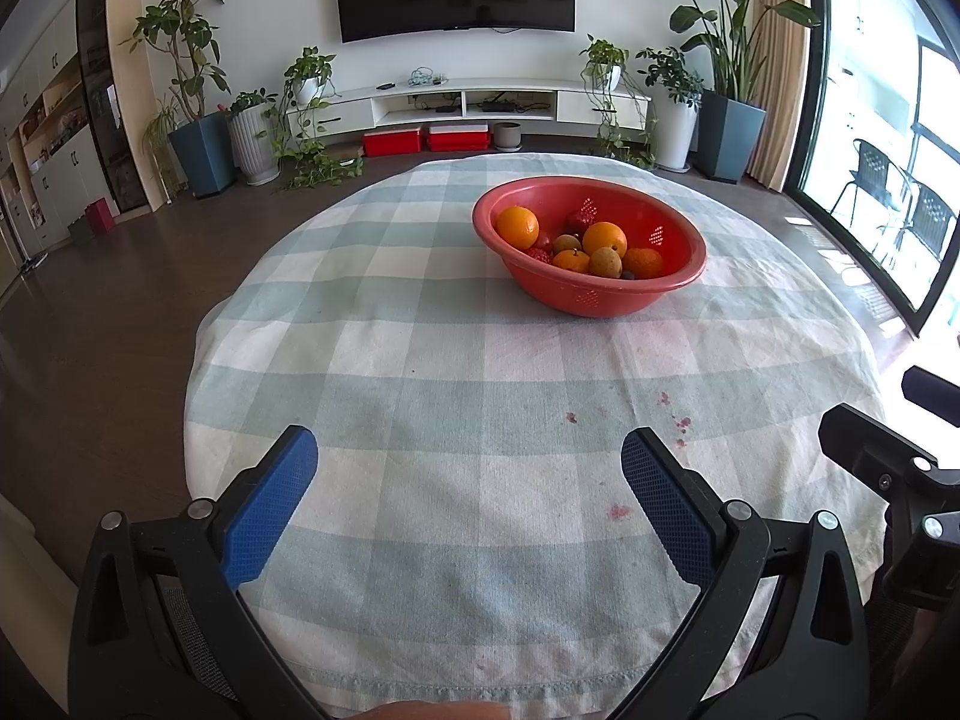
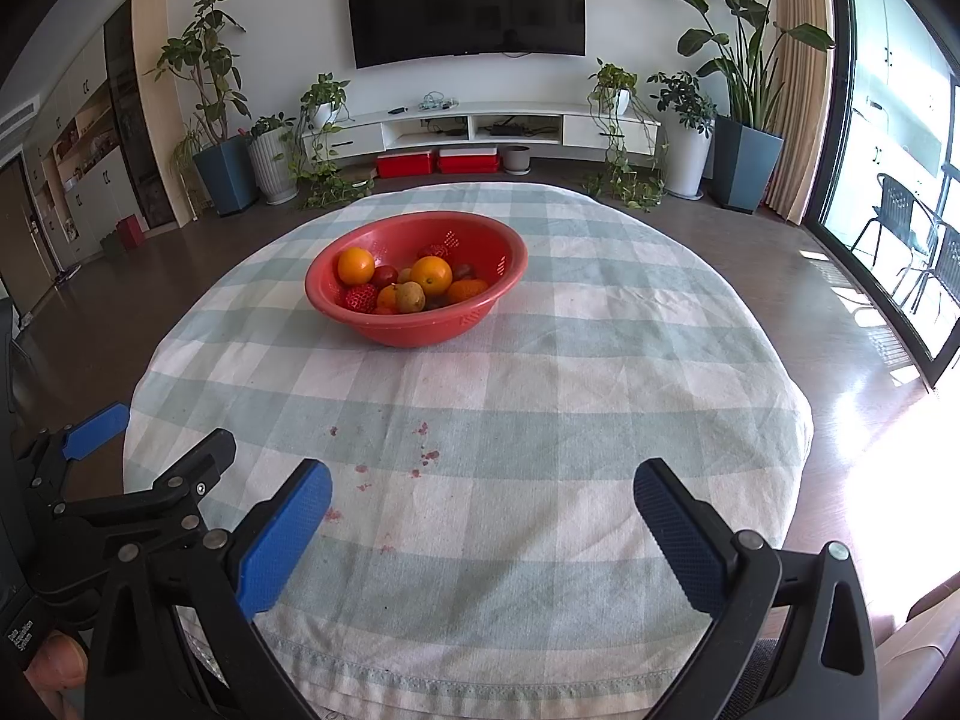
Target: Organize fruits
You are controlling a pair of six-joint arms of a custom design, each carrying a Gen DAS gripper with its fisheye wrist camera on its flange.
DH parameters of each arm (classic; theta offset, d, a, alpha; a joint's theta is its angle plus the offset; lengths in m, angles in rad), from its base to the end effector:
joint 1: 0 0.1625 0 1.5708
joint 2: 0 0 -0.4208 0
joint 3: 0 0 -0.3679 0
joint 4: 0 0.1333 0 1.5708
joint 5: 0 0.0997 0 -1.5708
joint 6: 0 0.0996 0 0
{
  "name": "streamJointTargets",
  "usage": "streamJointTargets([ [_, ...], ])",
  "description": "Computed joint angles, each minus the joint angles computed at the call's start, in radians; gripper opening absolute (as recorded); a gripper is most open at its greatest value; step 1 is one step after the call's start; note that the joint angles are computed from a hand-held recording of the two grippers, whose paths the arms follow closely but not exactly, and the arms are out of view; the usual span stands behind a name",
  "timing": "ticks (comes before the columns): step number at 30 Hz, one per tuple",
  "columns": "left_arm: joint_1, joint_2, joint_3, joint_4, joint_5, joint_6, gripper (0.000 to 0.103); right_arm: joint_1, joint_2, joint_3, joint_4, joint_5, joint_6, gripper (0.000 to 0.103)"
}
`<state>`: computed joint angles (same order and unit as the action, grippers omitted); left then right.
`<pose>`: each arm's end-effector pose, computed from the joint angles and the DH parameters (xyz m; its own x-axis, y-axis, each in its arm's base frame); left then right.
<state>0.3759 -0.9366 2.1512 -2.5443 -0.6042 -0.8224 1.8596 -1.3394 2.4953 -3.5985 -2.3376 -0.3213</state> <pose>-0.3497 -0.3694 0.0779 -0.6794 0.1474 -0.7188 0.5958 0.6827 -0.4231 0.1652 -0.3305 0.2656 -0.7406 0.0937 0.6653 -0.4396 0.6813 -0.5853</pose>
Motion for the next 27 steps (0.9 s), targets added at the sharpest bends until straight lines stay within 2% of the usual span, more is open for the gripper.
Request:
streamJointTargets([
  [27,0.0,-0.001,-0.002,0.005,-0.001,-0.002,0.103,0.003,-0.002,0.001,0.008,-0.004,0.004,0.103],
])
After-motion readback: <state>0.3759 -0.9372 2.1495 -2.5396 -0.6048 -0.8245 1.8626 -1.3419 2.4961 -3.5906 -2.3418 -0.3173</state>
